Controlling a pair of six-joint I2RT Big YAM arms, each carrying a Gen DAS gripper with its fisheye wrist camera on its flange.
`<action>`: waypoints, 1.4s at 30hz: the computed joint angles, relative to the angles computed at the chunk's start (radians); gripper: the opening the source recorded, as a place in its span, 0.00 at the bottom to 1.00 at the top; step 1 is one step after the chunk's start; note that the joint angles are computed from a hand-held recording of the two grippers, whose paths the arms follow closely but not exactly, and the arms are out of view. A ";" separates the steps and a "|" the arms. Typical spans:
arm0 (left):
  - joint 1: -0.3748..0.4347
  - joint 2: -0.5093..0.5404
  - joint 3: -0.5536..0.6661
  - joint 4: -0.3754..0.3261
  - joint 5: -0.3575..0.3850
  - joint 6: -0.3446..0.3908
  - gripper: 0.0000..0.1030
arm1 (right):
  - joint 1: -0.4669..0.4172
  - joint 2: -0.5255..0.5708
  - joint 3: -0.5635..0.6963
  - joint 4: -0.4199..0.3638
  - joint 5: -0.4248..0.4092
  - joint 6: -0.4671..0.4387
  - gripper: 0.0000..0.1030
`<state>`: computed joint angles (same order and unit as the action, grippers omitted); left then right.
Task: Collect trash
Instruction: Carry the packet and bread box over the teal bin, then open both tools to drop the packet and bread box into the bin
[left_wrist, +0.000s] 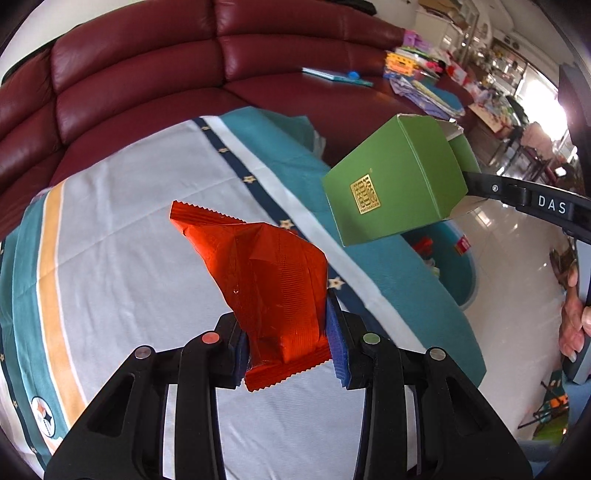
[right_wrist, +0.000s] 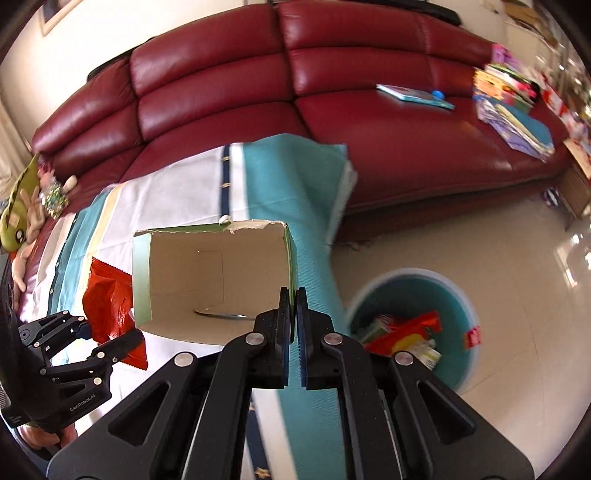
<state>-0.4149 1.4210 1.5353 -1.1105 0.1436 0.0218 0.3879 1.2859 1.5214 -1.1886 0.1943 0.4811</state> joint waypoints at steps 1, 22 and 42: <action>-0.024 0.010 0.010 -0.003 -0.001 -0.003 0.35 | -0.020 -0.026 -0.023 0.003 -0.004 0.001 0.03; -0.384 0.326 0.318 -0.105 -0.031 0.001 0.36 | -0.484 -0.313 -0.318 0.033 -0.212 -0.049 0.04; -0.401 0.435 0.414 -0.124 -0.051 -0.048 0.93 | -0.520 -0.234 -0.325 0.028 -0.241 -0.073 0.04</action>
<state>-0.8161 1.8558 1.9494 -1.2340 0.0924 -0.0265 -0.1323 1.0515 1.1967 -1.1603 -0.0471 0.4080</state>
